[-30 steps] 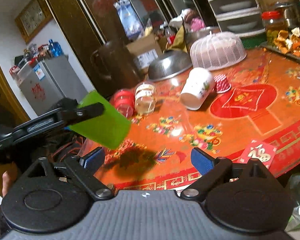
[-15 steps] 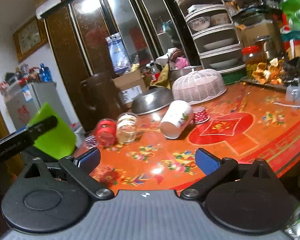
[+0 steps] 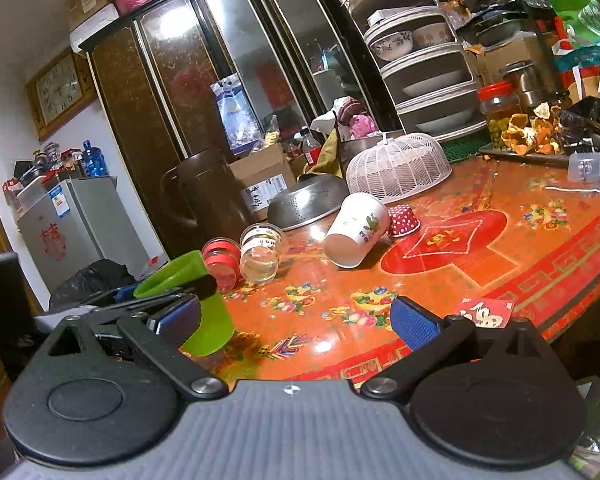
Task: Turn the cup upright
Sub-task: 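Lower the upright green cup onto the tablecloth and open the left gripper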
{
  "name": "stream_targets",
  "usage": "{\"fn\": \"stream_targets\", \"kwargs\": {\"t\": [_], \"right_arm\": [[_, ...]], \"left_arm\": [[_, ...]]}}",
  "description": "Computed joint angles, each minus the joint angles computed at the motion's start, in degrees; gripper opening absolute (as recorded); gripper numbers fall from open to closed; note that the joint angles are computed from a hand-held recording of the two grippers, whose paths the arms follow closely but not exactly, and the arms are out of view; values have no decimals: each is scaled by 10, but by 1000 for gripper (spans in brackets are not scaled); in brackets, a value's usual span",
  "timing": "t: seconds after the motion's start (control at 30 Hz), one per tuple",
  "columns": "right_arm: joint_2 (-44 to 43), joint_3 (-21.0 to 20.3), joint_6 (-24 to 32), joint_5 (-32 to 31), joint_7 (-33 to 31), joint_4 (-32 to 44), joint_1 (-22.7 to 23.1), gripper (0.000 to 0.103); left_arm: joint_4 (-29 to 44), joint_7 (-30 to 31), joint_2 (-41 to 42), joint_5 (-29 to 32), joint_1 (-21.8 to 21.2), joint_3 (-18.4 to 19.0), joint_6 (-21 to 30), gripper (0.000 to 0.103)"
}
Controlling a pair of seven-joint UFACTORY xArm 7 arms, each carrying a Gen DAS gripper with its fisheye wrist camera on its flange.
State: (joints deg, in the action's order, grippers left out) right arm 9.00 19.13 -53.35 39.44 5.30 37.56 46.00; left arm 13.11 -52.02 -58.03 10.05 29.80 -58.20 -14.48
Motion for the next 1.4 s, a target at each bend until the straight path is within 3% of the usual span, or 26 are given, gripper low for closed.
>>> {"fn": "stream_targets", "kwargs": {"t": [0.73, 0.83, 1.0, 1.1, 1.17, 1.27, 1.33, 1.4], "right_arm": [[0, -2, 20, -30, 16, 1, -2, 102], [-1, -2, 23, -31, 17, 0, -2, 102], [-1, -3, 21, -37, 22, -1, -4, 102], [-1, -2, 23, -30, 15, 1, -2, 102], [-2, -2, 27, -20, 9, 4, 1, 102], [-3, 1, 37, 1, -7, 11, 7, 102], [-4, 2, 47, 24, -29, 21, 14, 102], [-1, 4, 54, 64, -73, 41, 27, 102]], "left_arm": [[-8, 4, 15, -5, 6, -9, -10, 78], [-9, 11, 32, -1, -2, 3, -13, 90], [-13, 21, 36, -3, -6, 1, -15, 91], [-28, 28, 29, -5, -27, 15, -9, 99], [-47, 30, 21, -5, -61, 39, -2, 101], [-96, 46, 10, -1, -155, 125, 7, 103], [-128, 65, -24, 2, -238, 208, 53, 103], [-141, 74, -84, 5, -287, 260, 126, 103]]}}
